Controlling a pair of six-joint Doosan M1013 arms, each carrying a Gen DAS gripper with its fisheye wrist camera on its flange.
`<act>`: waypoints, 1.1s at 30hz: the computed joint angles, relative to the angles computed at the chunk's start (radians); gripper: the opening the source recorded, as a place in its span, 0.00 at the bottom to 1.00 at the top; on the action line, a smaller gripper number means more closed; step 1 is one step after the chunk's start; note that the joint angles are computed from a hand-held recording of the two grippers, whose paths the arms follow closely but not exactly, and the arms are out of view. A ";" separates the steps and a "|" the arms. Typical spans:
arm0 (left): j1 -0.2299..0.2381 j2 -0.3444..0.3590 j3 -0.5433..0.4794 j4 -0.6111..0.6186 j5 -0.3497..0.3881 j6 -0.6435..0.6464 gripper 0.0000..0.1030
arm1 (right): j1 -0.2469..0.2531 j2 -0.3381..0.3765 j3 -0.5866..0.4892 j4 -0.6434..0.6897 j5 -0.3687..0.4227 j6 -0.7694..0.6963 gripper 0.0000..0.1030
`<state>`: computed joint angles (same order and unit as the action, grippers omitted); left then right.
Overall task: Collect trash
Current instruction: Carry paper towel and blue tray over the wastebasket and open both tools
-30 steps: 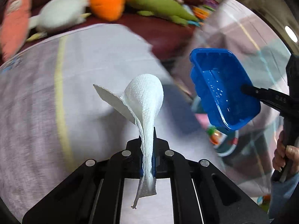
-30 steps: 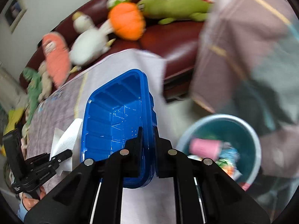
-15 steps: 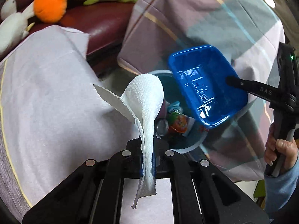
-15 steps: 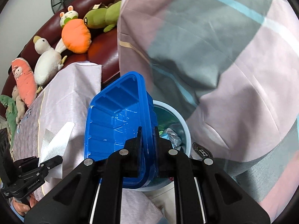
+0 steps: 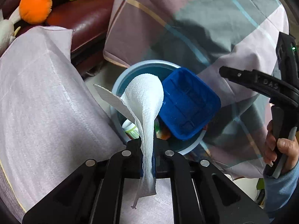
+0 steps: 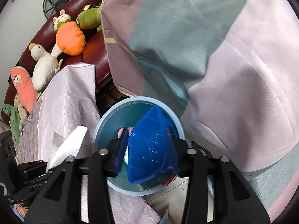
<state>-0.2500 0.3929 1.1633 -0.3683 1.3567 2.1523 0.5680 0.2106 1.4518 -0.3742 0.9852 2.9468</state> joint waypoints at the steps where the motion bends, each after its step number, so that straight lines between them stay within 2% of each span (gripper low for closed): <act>1: -0.004 0.001 0.000 0.002 0.000 -0.002 0.07 | 0.000 -0.003 0.004 -0.005 -0.001 0.004 0.52; 3: -0.011 0.005 0.000 0.006 0.002 -0.005 0.06 | 0.000 -0.008 0.007 -0.010 0.001 0.008 0.56; 5: -0.014 0.006 0.002 0.009 0.004 -0.004 0.06 | -0.001 -0.010 0.010 -0.014 -0.001 0.014 0.64; 9: -0.023 0.008 0.008 0.019 -0.001 0.002 0.07 | -0.001 -0.014 0.014 -0.017 0.000 0.017 0.69; 17: -0.031 0.022 0.004 0.020 0.003 0.007 0.08 | -0.001 -0.001 -0.007 -0.007 0.013 -0.009 0.70; 20: -0.031 0.028 0.002 0.016 0.001 0.002 0.12 | -0.003 0.004 -0.016 -0.005 0.023 -0.016 0.71; 23: -0.031 0.036 -0.002 0.003 0.001 -0.001 0.24 | -0.004 0.007 -0.023 -0.002 0.032 -0.022 0.72; 24: -0.031 0.039 -0.003 0.000 0.000 -0.002 0.32 | -0.004 0.008 -0.026 -0.002 0.037 -0.023 0.72; 25: -0.032 0.041 -0.004 -0.003 0.000 -0.003 0.50 | -0.004 0.009 -0.028 -0.003 0.040 -0.022 0.72; 27: -0.032 0.040 0.002 -0.014 -0.022 -0.002 0.73 | -0.005 0.011 -0.032 -0.002 0.047 -0.021 0.73; 29: -0.032 0.033 0.011 -0.019 -0.053 0.008 0.80 | -0.006 0.013 -0.037 0.000 0.056 -0.022 0.73; 31: -0.031 0.037 0.007 -0.028 -0.047 0.011 0.90 | -0.007 0.016 -0.041 0.001 0.063 -0.022 0.73; 33: -0.029 0.039 0.006 -0.032 -0.046 0.014 0.91 | -0.007 0.017 -0.043 0.003 0.067 -0.022 0.73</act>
